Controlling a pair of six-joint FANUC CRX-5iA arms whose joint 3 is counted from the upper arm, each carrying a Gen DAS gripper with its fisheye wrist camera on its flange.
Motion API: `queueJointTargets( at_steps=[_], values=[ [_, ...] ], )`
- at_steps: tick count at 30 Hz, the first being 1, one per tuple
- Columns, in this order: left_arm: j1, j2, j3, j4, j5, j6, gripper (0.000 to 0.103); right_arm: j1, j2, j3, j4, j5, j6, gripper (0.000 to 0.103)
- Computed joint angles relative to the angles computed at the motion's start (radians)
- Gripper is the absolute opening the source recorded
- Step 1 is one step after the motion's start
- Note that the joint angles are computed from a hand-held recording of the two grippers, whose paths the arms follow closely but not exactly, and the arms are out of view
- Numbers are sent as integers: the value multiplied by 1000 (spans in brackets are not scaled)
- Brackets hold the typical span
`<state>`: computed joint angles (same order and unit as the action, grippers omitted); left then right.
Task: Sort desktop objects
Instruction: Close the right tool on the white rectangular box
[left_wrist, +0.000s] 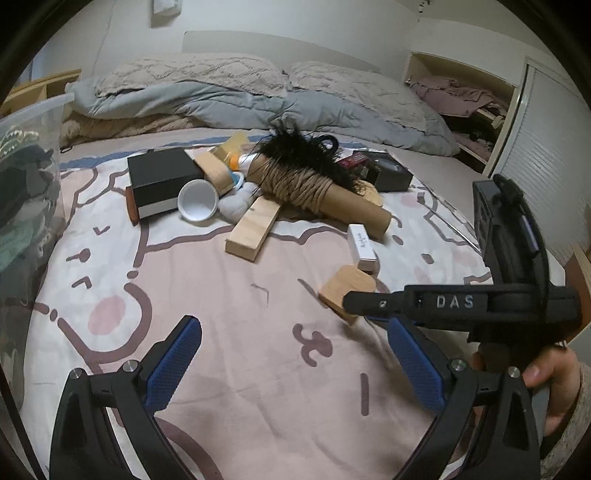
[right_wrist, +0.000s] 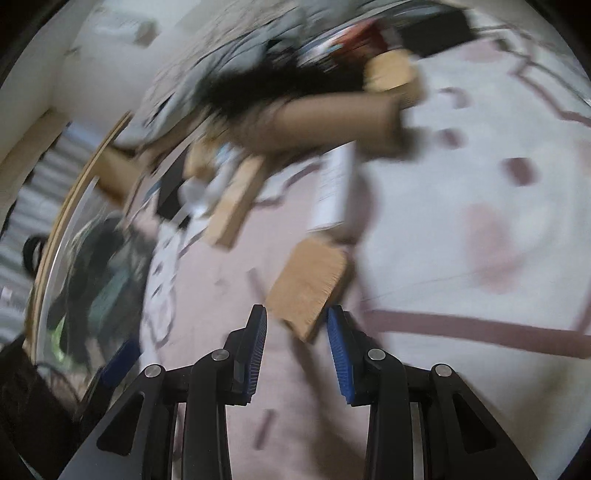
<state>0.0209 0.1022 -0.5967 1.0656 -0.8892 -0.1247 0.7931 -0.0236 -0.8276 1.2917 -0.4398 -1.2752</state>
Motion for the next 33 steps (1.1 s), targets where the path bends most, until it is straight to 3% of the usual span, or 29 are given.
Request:
queueJointTargets(
  at_steps=[3,7,8,15,20,24,33],
  values=[
    [2,8,7,-3,2,9,101,30,-6,17,-31,-66,51,35],
    [4,19,16,5,-11,14,96,89,-24,50,-168,-254,173,35],
    [5,24,19,5,-21,14,90,86,-27,53,-180,-280,195,35],
    [-4,32,21,0,-35,-12,85,23,68,171,-344,-386,484,35],
    [-11,44,30,-11,-32,-1,84,-11,140,221,-455,-354,630,34],
    [-10,48,36,-10,-26,7,84,-3,146,232,-483,-359,694,21],
    [10,68,76,2,8,66,84,61,144,257,-551,-374,852,20]
  ],
)
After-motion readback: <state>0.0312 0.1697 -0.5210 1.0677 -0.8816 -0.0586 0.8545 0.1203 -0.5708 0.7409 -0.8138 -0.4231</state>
